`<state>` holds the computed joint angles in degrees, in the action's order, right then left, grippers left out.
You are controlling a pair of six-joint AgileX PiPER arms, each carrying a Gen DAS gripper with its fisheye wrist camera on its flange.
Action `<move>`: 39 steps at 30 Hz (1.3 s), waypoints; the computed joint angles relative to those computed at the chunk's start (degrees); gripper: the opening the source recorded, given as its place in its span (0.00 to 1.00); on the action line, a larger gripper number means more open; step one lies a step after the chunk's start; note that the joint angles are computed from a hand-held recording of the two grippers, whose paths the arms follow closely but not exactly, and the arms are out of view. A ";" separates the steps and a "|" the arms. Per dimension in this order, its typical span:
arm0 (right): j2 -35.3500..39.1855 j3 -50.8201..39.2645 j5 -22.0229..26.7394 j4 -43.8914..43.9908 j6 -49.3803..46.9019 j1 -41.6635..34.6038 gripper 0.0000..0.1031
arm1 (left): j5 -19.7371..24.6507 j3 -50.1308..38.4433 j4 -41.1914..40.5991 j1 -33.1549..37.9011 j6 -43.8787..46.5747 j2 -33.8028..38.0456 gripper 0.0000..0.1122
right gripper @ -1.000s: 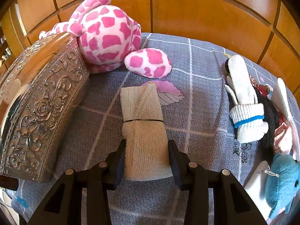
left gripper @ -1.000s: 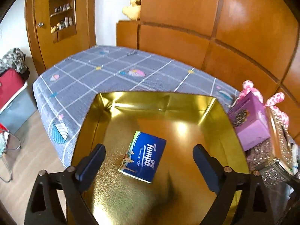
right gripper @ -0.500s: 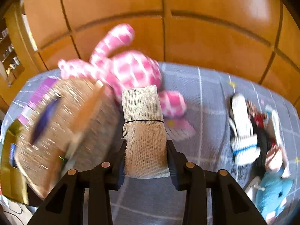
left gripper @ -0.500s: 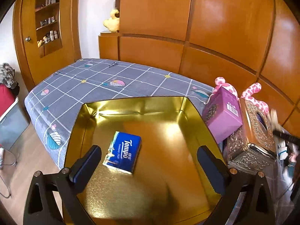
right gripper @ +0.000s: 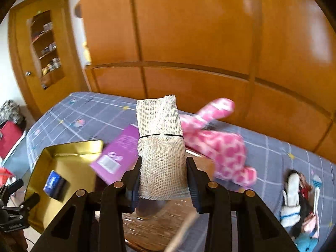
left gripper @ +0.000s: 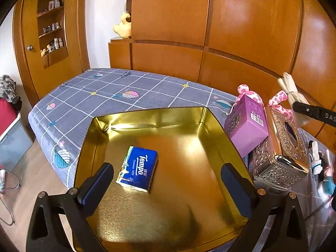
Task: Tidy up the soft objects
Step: 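Carry the gauze roll to the gold tray and release it with the right gripper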
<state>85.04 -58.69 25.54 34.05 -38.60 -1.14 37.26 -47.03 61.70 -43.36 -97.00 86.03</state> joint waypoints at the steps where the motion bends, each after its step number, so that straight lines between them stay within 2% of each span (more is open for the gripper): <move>1: 0.00 -0.24 0.05 0.23 -0.36 1.30 0.36 | 0.00 0.21 -0.05 0.17 -0.07 -0.22 0.91; 3: -0.76 0.94 -0.62 1.13 -1.35 3.58 0.36 | -0.02 0.48 -0.09 0.36 -0.24 -0.53 0.91; 9: -0.16 1.15 4.89 6.02 -8.79 9.64 0.36 | 0.33 1.28 -0.13 0.96 -0.69 -1.72 0.91; 13: 1.41 2.08 6.45 5.18 -8.59 14.44 0.36 | 0.66 1.92 0.00 1.90 -0.79 -3.05 0.91; 16: 3.68 2.33 6.55 1.83 -4.63 18.29 0.36 | 0.81 2.42 0.07 3.10 -1.07 -4.09 0.91; 21: 7.12 3.08 5.09 1.96 -1.84 21.86 0.38 | 0.20 2.99 -0.76 4.95 -0.61 -4.77 0.91; 26: 11.24 2.41 1.68 -2.46 5.16 23.84 0.45 | 0.44 2.68 -0.38 4.45 -0.40 -4.27 0.91; 28: 12.38 2.14 0.84 -4.43 8.40 24.45 0.53 | 0.43 2.58 -0.45 4.16 -0.20 -3.94 0.91; 39: 4.32 9.93 -6.18 -9.79 13.93 25.29 0.56 | 0.62 2.35 0.34 1.33 -1.25 -3.32 0.91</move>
